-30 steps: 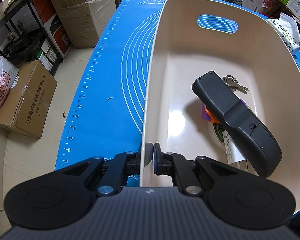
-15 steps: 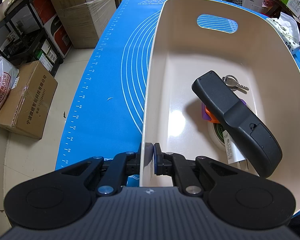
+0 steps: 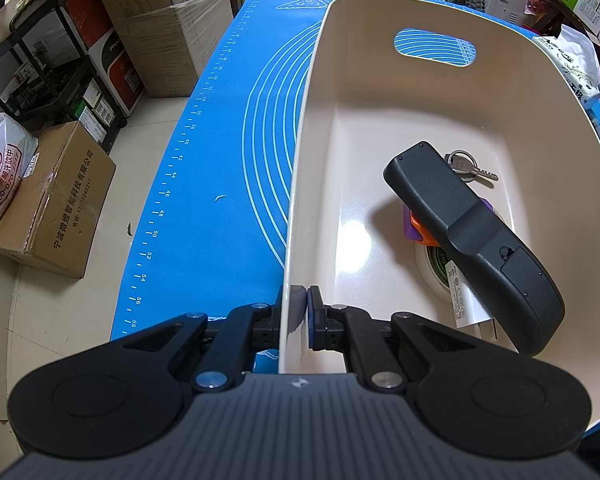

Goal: Organize rigid objects
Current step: 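Carry the black marker into the bin beside the keys and release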

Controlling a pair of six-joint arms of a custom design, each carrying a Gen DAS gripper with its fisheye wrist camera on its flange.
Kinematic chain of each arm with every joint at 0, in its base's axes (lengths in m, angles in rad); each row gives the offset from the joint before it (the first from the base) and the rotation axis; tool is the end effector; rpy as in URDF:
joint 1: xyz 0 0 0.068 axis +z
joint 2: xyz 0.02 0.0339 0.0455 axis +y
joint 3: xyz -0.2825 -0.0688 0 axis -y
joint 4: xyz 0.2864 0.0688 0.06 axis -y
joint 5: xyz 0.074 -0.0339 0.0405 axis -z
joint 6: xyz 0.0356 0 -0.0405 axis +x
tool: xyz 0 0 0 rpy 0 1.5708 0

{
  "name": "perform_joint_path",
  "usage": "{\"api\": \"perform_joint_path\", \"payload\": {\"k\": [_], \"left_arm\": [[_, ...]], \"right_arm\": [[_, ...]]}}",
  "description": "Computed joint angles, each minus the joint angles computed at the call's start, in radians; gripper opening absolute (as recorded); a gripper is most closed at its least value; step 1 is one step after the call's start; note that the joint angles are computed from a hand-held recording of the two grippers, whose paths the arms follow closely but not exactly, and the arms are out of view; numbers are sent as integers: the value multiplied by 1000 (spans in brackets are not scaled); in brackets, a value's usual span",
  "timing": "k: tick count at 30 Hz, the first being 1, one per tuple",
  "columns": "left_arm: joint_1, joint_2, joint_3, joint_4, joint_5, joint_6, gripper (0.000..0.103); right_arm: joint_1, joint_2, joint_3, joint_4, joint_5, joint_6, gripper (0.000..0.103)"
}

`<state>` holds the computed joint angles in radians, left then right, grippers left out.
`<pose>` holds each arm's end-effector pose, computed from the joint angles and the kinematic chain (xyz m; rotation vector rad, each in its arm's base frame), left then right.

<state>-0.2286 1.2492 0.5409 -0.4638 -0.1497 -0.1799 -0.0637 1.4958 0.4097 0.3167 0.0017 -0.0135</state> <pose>0.2249 -0.0469 0.1401 0.0250 2.7205 0.0883 0.2636 -0.0169 0.0935 0.0596 2.3398 -0.0403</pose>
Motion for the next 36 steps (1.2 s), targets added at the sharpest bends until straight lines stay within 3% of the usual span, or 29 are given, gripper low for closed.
{"api": "perform_joint_path", "payload": {"k": [11,17,28,36], "left_arm": [[-1,0,0,1,-1,0,9],[-1,1,0,1,-1,0,9],[0,0,1,-1,-1,1,9],[-1,1,1,-1,-3,0,9]], "right_arm": [[48,-365,-35,-164,-62,-33,24],[149,-456,-20,-210,-70,5,24],[409,-304,7,-149,8,94,24],[483,-171,37,-162,34,112,24]]}}
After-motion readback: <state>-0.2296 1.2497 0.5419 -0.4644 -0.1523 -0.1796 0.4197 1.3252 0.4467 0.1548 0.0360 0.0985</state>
